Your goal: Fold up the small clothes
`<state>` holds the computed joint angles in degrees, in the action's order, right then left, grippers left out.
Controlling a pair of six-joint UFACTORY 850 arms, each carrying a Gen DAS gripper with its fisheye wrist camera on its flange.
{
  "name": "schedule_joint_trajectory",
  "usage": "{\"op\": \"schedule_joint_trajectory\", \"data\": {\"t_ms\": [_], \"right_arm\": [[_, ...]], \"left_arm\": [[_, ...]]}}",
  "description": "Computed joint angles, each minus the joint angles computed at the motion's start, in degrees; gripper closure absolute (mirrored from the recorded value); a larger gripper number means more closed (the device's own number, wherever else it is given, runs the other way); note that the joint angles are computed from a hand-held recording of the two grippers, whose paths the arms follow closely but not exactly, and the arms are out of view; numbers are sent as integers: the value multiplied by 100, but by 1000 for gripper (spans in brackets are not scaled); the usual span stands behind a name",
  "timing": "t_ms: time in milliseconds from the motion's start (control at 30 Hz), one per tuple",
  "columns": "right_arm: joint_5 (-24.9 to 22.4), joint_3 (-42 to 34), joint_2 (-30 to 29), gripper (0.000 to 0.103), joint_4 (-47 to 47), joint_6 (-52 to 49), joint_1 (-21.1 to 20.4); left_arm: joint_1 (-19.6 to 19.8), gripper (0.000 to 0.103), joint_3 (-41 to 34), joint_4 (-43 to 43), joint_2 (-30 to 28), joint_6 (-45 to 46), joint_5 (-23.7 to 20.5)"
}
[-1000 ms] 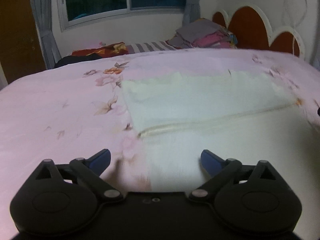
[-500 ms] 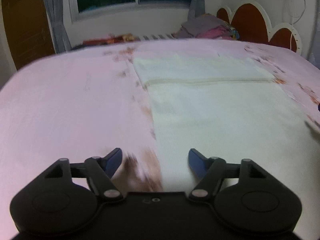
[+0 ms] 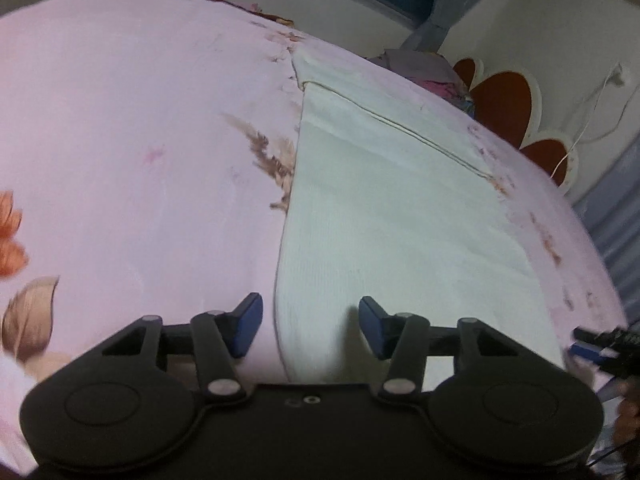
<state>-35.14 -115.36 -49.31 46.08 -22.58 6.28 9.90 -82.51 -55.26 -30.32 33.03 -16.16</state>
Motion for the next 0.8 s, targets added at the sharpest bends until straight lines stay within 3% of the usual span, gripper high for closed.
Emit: {"op": "schedule_joint_trajectory", "data": {"t_ms": [200, 433, 600, 700, 800], "right_arm": [[-169, 576, 219, 53, 847, -479, -84], [-66, 509, 120, 53, 1192, -439, -74], [-256, 215, -120, 53, 1449, -299, -87], [-372, 323, -68, 72, 1565, -538, -86], [-522, 519, -16, 74, 1972, -777, -139]], "left_arm": [[208, 57, 362, -1654, 156, 1225, -524], [296, 60, 21, -1997, -186, 1231, -815], [410, 60, -273, -2582, -512, 1341, -1247], [469, 66, -278, -2851, -571, 1451, -1565], [455, 67, -134, -2947, -506, 1654, -1626]]}}
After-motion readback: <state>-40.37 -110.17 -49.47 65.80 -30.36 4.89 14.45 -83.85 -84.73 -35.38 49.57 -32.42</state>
